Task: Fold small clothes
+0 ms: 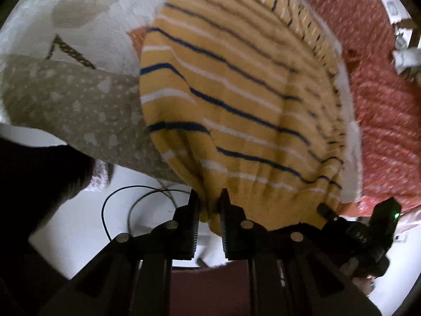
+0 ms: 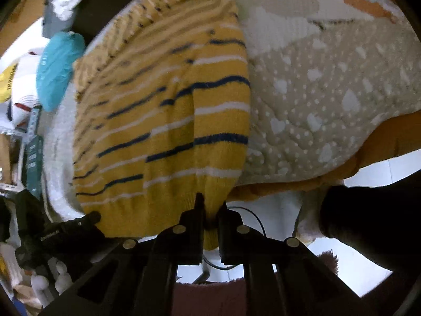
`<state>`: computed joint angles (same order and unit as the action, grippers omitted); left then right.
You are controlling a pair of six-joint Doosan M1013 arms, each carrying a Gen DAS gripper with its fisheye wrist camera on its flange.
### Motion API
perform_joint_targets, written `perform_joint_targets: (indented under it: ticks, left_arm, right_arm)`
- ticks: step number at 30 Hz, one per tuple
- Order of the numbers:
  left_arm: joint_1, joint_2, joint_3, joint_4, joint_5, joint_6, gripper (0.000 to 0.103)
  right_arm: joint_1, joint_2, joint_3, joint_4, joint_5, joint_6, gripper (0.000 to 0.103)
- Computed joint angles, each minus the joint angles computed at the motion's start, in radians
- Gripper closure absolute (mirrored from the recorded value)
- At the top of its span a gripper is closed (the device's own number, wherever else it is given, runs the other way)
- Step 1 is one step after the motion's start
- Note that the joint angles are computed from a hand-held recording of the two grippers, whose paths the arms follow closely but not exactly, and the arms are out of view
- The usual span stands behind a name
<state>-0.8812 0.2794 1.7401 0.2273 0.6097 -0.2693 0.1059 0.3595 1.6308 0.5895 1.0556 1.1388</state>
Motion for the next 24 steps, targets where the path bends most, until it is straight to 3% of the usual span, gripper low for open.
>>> perform_joint_targets:
  ticks: [6, 10, 13, 19, 22, 24]
  left_arm:
    - [-0.004, -0.061, 0.038, 0.137, -0.065, -0.139, 0.090]
    - [0.016, -0.078, 0.037, 0.196, -0.090, -0.200, 0.090]
    - [0.046, -0.085, 0.024, 0.222, -0.102, -0.207, 0.090]
    - [0.144, -0.052, -0.076, 0.205, -0.034, -0.047, 0.092]
    - [0.210, -0.005, -0.160, 0.179, 0.025, 0.078, 0.101]
    - [0.255, 0.027, -0.209, 0.148, 0.052, 0.148, 0.101]
  right_arm:
    - [-0.039, -0.055, 0.019, 0.097, 0.002, -0.111, 0.097]
    - [-0.067, -0.042, -0.019, 0.207, 0.057, -0.130, 0.097]
    - [-0.053, -0.025, -0.064, 0.254, 0.048, -0.139, 0.097]
    - [-0.008, 0.051, -0.216, 0.320, 0.014, -0.123, 0.097]
    - [0.023, 0.107, -0.321, 0.301, -0.029, -0.093, 0.097]
    - [0.043, 0.163, -0.411, 0.272, -0.025, -0.045, 0.097]
